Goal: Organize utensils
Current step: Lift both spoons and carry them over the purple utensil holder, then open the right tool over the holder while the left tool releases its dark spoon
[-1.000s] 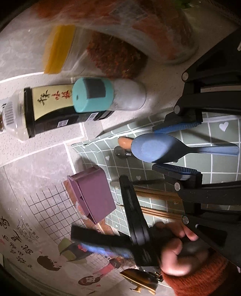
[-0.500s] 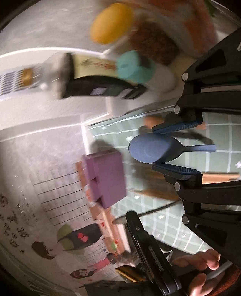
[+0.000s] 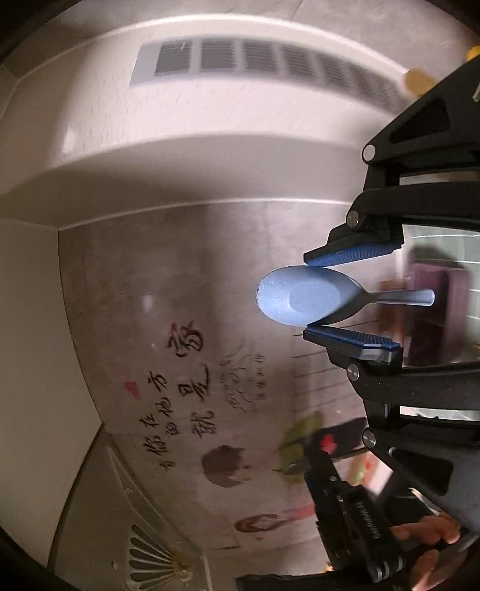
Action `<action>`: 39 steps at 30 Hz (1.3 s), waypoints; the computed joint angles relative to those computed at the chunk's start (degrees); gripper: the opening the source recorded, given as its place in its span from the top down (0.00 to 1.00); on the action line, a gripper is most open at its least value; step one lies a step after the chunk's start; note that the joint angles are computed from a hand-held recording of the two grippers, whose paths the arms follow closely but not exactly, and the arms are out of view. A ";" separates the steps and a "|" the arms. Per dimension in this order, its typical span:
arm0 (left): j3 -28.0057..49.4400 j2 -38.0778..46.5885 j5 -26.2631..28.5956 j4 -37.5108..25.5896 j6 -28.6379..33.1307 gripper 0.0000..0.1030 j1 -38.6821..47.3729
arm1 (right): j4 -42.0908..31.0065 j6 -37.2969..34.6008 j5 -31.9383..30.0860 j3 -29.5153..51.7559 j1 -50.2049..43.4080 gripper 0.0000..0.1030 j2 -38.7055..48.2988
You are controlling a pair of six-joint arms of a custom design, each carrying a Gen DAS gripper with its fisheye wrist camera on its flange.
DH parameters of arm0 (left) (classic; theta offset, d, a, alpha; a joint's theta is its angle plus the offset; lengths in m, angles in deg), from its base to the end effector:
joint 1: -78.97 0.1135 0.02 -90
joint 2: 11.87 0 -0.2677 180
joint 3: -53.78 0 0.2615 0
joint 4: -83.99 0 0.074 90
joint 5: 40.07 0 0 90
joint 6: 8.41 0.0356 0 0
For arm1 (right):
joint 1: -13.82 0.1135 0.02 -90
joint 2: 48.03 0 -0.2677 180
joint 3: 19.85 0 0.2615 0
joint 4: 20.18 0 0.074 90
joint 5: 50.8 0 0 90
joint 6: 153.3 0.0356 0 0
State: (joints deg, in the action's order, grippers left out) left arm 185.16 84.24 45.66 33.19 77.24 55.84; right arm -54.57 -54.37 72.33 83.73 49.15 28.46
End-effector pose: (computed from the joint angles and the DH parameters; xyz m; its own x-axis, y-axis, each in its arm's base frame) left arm 0.3390 -0.1419 0.5014 -0.2702 0.0332 -0.9622 0.3061 0.9505 -0.0532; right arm 0.2505 0.1537 0.4797 -0.1089 0.0821 -0.9907 -0.0254 0.9960 0.0854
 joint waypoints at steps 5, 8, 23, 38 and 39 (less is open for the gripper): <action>5.22 10.01 1.79 0.93 -1.17 0.67 1.67 | -0.24 2.20 -7.70 4.22 -6.86 0.70 8.11; 5.24 14.16 3.49 1.44 -2.93 0.67 2.26 | -0.32 4.58 -11.16 4.22 -9.12 0.70 12.45; 0.53 23.84 10.54 5.49 -0.50 0.67 2.22 | 3.08 7.46 -19.15 0.21 -12.80 0.70 25.49; -1.67 19.26 13.39 -1.89 -4.81 0.66 2.40 | -1.15 7.87 -21.13 -5.45 -12.17 0.61 19.75; -3.97 17.15 12.43 -1.68 -5.41 0.66 2.13 | -1.21 8.13 -19.92 -6.86 -11.65 0.58 17.86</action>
